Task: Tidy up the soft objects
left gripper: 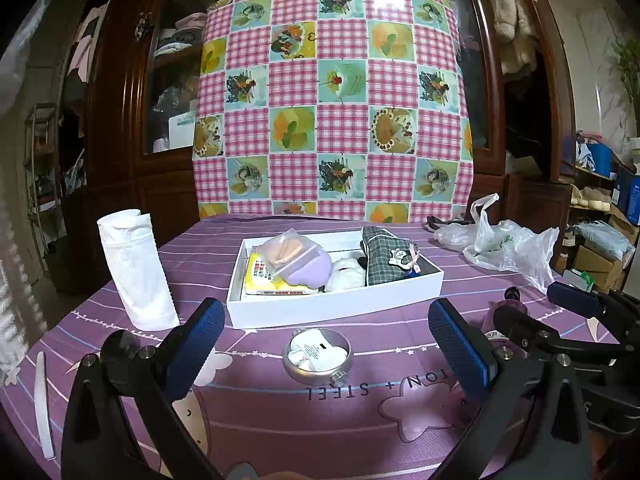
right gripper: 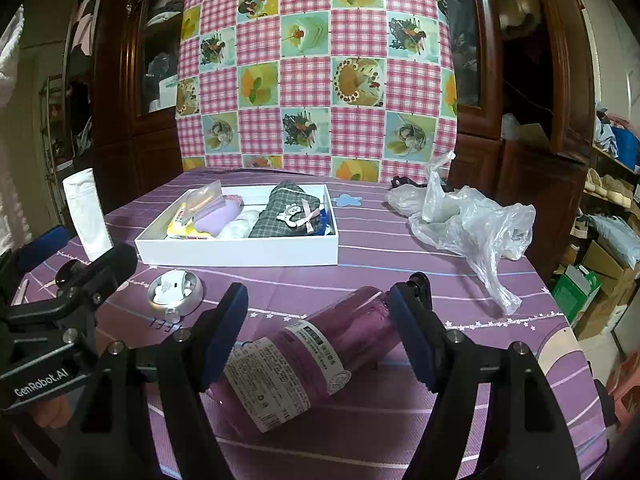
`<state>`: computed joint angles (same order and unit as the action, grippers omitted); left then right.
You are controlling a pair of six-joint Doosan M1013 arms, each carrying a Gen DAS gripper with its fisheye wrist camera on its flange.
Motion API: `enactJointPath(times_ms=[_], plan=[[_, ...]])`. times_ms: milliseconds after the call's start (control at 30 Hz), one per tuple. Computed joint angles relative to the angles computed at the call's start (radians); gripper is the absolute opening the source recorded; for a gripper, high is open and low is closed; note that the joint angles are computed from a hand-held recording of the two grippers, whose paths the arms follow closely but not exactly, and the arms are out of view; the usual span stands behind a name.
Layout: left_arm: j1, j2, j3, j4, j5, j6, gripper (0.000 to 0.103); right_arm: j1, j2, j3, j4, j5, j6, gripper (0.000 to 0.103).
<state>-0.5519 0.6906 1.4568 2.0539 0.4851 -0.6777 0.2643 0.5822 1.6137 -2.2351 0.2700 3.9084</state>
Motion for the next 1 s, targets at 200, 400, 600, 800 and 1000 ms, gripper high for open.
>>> enactJointPath(times_ms=[200, 400, 600, 800, 1000], plan=[[0.000, -0.001, -0.001, -0.018, 0.002, 0.015, 0.103, -0.001, 0.001, -0.001, -0.004, -0.002, 0.003, 0.074], [0.000, 0.000, -0.004, -0.031, -0.001, 0.023, 0.103, 0.001, 0.001, -0.001, 0.007, -0.004, -0.004, 0.074], [0.001, 0.002, -0.010, -0.053, -0.005, 0.042, 0.103, 0.001, 0.001, -0.001, 0.010, -0.005, -0.006, 0.074], [0.000, 0.006, -0.023, -0.106, -0.016, 0.098, 0.103, 0.000, 0.001, -0.003, 0.018, -0.007, -0.010, 0.074], [0.001, 0.006, -0.022, -0.108, -0.019, 0.098, 0.103, 0.000, 0.001, -0.001, 0.009, -0.005, -0.001, 0.074]])
